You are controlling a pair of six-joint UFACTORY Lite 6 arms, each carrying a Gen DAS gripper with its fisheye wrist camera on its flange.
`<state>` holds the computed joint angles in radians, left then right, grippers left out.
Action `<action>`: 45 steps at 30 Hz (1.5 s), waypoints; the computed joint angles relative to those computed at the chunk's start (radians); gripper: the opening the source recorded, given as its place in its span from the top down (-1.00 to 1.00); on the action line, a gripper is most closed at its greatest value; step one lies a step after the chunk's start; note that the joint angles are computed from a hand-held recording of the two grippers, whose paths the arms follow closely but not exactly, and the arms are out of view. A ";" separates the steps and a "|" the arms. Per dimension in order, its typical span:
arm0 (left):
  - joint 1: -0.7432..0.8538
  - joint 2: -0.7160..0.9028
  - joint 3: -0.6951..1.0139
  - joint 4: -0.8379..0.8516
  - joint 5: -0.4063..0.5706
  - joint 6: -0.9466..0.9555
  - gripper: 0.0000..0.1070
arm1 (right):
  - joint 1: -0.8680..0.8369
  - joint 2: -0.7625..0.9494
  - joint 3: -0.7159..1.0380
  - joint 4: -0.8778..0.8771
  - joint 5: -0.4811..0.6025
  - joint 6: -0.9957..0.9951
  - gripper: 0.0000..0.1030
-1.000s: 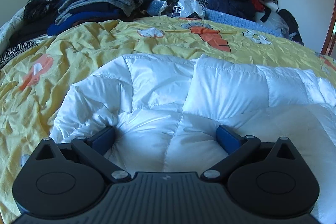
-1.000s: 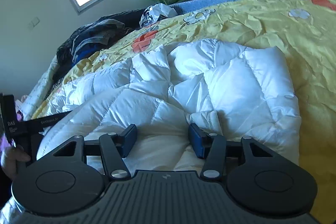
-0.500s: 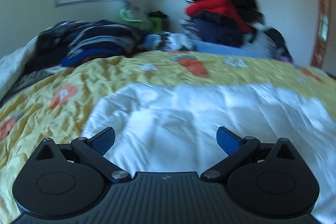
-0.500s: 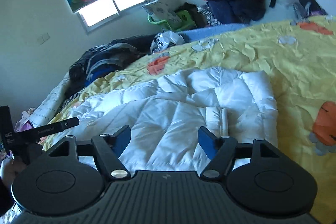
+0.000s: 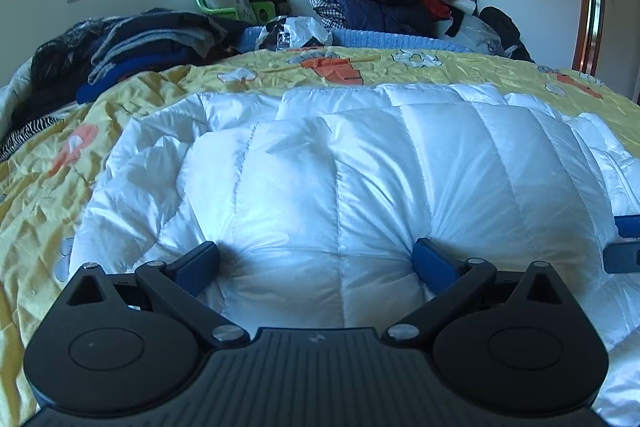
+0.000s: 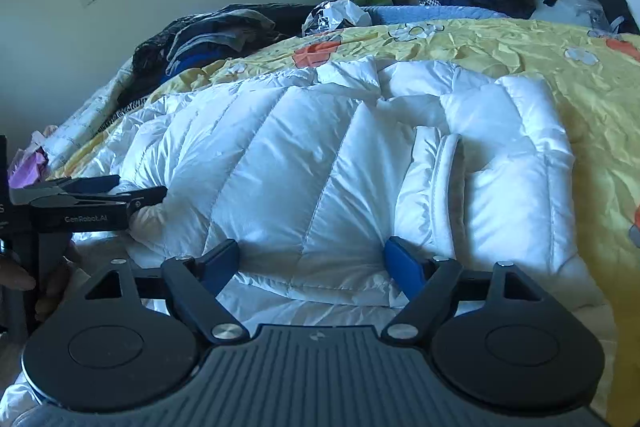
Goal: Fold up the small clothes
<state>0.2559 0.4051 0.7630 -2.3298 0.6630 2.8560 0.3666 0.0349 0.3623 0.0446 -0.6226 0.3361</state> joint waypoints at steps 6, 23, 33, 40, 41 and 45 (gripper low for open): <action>-0.019 -0.023 -0.046 -0.099 0.026 0.089 -0.93 | 0.081 0.020 -0.019 0.155 -0.071 -0.109 -0.67; 0.001 -0.043 -0.092 -0.118 0.081 0.120 -0.93 | 0.018 0.022 -0.058 0.031 -0.147 0.012 -0.68; 0.002 -0.041 -0.089 -0.116 0.082 0.119 -0.93 | 0.014 0.024 -0.060 0.019 -0.154 0.023 -0.69; 0.001 -0.040 -0.089 -0.115 0.082 0.119 -0.93 | 0.001 0.018 -0.070 -0.011 -0.166 0.054 -0.69; 0.001 -0.040 -0.089 -0.115 0.082 0.119 -0.93 | 0.001 0.018 -0.070 -0.011 -0.166 0.054 -0.69; 0.001 -0.040 -0.089 -0.115 0.082 0.119 -0.93 | -0.001 0.017 -0.070 -0.012 -0.164 0.053 -0.69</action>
